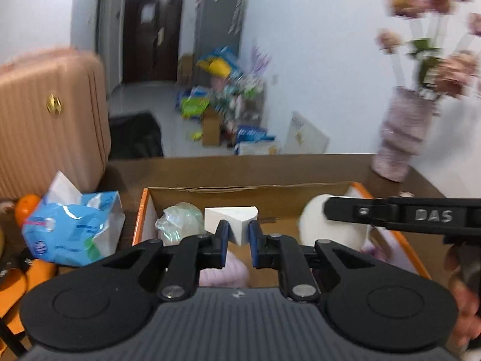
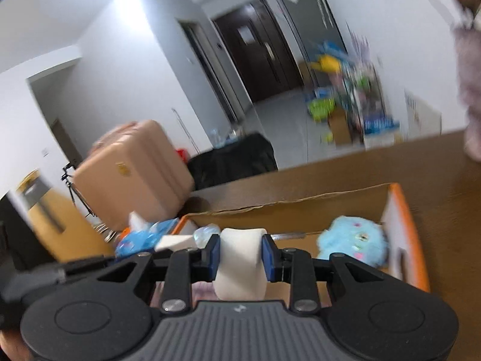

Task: Organize soft objects
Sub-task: 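Carry both white foam pieces into the box and open both tools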

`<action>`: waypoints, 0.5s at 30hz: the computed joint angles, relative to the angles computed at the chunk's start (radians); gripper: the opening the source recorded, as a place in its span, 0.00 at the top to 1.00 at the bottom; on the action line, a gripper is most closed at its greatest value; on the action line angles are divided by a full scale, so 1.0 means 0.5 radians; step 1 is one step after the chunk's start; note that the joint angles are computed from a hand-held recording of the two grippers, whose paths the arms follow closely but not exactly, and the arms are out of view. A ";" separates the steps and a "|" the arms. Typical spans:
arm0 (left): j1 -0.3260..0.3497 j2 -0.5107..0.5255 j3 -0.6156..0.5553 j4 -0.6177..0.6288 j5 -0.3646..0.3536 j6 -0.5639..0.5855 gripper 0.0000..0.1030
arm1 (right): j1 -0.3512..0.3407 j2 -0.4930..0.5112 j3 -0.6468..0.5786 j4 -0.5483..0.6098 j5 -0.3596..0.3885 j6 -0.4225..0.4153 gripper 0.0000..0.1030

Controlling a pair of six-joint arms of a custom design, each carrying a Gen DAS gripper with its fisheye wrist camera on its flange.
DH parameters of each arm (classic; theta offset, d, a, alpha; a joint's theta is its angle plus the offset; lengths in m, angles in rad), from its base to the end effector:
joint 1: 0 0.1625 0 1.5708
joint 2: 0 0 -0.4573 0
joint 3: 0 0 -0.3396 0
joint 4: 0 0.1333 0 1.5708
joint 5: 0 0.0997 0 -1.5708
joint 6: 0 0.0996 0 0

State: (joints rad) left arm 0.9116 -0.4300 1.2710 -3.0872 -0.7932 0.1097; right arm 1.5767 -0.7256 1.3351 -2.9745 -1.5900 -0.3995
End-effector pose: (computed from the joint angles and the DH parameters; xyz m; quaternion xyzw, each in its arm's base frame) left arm -0.3075 -0.7286 0.1070 0.2110 0.8565 -0.3921 0.2611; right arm 0.1359 -0.7607 0.2729 0.1820 -0.9040 0.3775 0.0843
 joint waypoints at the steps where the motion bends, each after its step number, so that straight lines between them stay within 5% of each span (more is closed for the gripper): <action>1: 0.034 0.044 -0.120 0.117 -0.008 -0.031 0.86 | 0.013 0.103 -0.183 0.116 -0.056 0.023 0.73; 5: 0.126 0.200 -0.482 0.393 -0.060 -0.060 0.85 | 0.050 0.412 -0.693 0.384 -0.273 0.060 0.71; 8: 0.143 0.290 -0.614 0.471 0.041 -0.031 0.83 | 0.041 0.562 -0.959 0.560 -0.308 0.135 0.69; 15: 0.160 0.288 -0.566 0.412 0.042 0.049 0.69 | 0.013 0.649 -1.095 0.717 -0.249 0.253 0.62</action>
State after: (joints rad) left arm 0.9917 -0.2861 0.9881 -2.8813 -0.7722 0.1344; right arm 1.5832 -0.4011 0.7878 -2.6162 -1.7144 -0.2728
